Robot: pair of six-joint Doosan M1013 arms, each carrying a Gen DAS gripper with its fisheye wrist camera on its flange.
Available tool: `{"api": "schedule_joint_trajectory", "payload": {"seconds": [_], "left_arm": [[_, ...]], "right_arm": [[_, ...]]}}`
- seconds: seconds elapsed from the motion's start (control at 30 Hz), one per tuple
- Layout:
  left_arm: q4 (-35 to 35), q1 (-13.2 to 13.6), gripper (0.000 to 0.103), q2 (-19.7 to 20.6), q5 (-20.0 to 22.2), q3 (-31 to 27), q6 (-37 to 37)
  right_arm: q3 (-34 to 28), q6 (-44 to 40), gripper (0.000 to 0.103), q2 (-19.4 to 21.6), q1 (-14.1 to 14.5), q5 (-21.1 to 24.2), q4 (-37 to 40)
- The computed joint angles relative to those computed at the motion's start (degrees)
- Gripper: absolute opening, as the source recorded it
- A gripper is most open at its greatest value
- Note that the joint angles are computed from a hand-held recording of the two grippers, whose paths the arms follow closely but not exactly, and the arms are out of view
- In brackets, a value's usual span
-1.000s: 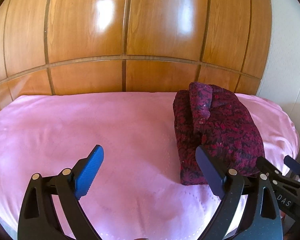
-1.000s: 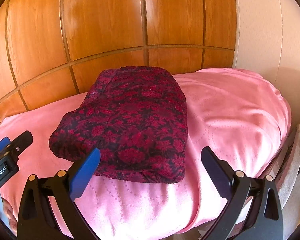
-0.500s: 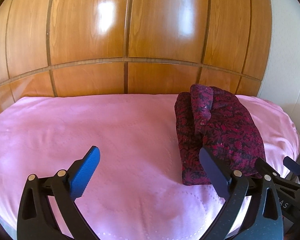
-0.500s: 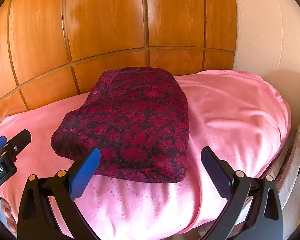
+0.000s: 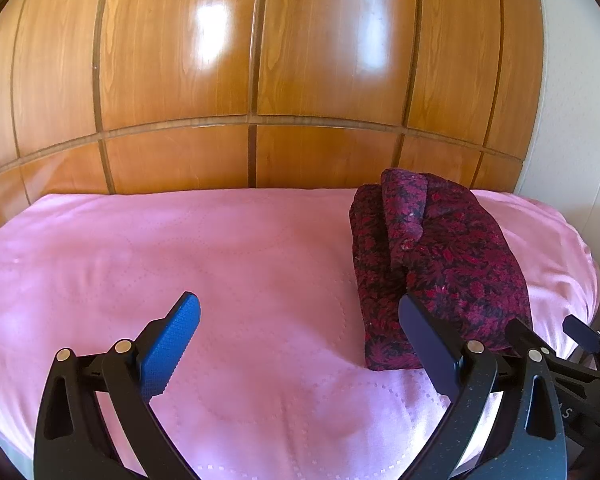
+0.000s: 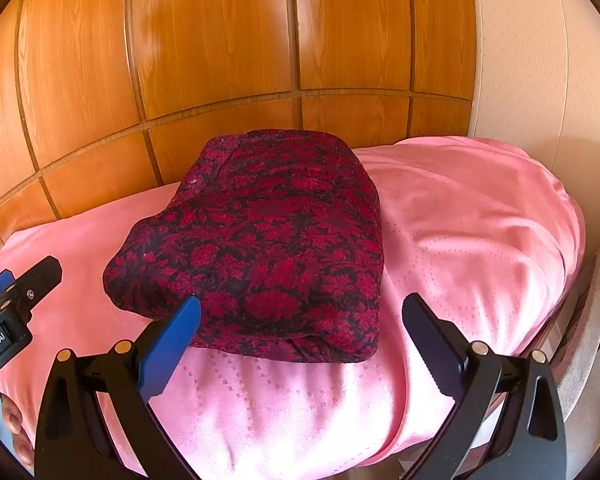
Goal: Fold small clothes
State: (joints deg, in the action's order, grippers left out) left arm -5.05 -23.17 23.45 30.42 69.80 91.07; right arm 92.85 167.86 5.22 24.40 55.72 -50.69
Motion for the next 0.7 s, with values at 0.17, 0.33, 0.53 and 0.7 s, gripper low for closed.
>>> {"api": "schedule_joint_trajectory", "payload": {"seconds": [0.17,0.33,0.53,0.7], "left_arm": [[0.04,0.01,0.098,0.02,0.25,-0.14,-0.28],[0.06,-0.09,0.098,0.03,-0.12,-0.10,-0.15],[0.96,-0.33,0.098,0.16,-0.74,0.00,-0.28],[2.21,-0.30,0.098,0.99,1.84,-1.45,-2.73]], "right_arm": [[-0.06,-0.15,0.101,0.05,-0.08,-0.25,0.18],[-0.06,0.11,0.101,0.09,-0.01,-0.22,0.11],[0.07,0.07,0.101,-0.02,-0.27,-0.61,0.38],[0.65,1.23,0.101,-0.94,-0.80,-2.21,-0.89]]}}
